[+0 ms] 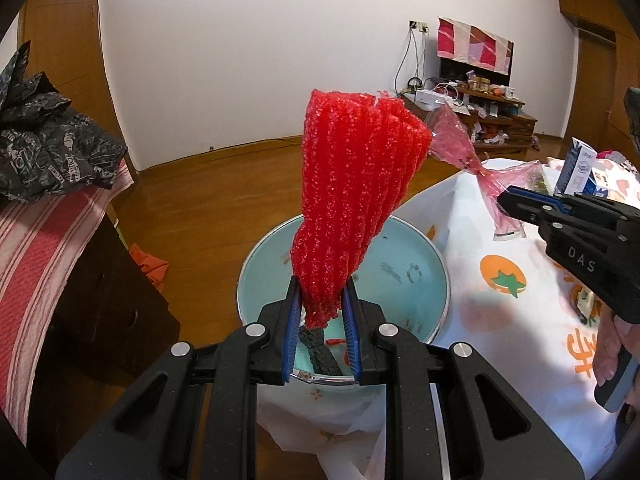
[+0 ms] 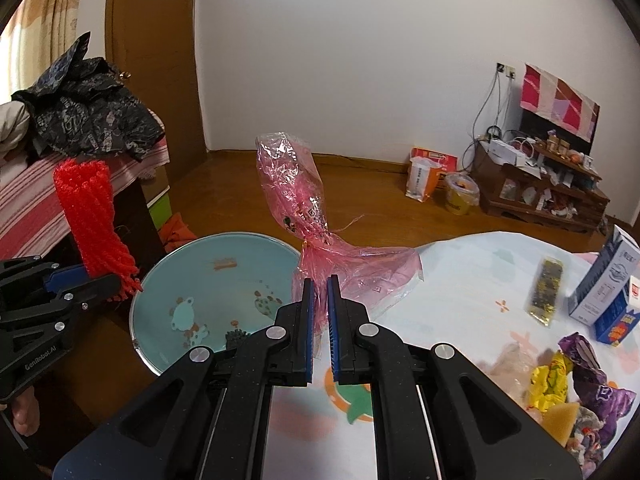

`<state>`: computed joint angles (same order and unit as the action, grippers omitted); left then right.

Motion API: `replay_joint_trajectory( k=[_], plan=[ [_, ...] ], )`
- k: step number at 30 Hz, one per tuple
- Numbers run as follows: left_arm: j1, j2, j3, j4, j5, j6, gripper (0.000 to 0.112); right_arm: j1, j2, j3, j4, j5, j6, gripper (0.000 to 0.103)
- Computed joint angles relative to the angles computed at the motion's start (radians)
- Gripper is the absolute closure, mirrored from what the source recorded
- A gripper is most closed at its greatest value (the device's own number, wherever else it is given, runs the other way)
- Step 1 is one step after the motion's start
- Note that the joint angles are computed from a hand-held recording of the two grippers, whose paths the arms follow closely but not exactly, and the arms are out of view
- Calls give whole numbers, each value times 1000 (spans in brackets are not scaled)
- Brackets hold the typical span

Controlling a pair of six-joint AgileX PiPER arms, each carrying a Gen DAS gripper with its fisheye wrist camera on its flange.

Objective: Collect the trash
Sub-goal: 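Carry both items over the blue bin and open both tools to drop them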

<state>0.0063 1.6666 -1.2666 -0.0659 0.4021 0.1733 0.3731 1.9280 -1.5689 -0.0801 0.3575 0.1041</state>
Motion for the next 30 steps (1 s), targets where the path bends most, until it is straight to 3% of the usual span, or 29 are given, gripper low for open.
replay_joint_trajectory(
  k=[16,20,21,22,23,26,30],
  plan=[
    [8,27,-21,-14,6,-2,89,17,44,-50,76,25,-95,95],
    [14,60,-35,-117,-2,97,87,13,67,-63,144,30,-173,91],
    [13,67,-37,-120,-5,102,84,13,75,-66,140,29,-169,86],
    [9,74,-35,-108,-15,92,70,14,81,-70,148,30,-171,77],
    [5,78,-32,-96,-24,81,65,9,84,-70,173,30,-190,74],
    [10,105,-43,-139,-13,130,64,9,90,-69,151,27,-164,69],
    [6,120,-41,-108,-25,105,54,7,83,-56,139,22,-143,63]
  ],
)
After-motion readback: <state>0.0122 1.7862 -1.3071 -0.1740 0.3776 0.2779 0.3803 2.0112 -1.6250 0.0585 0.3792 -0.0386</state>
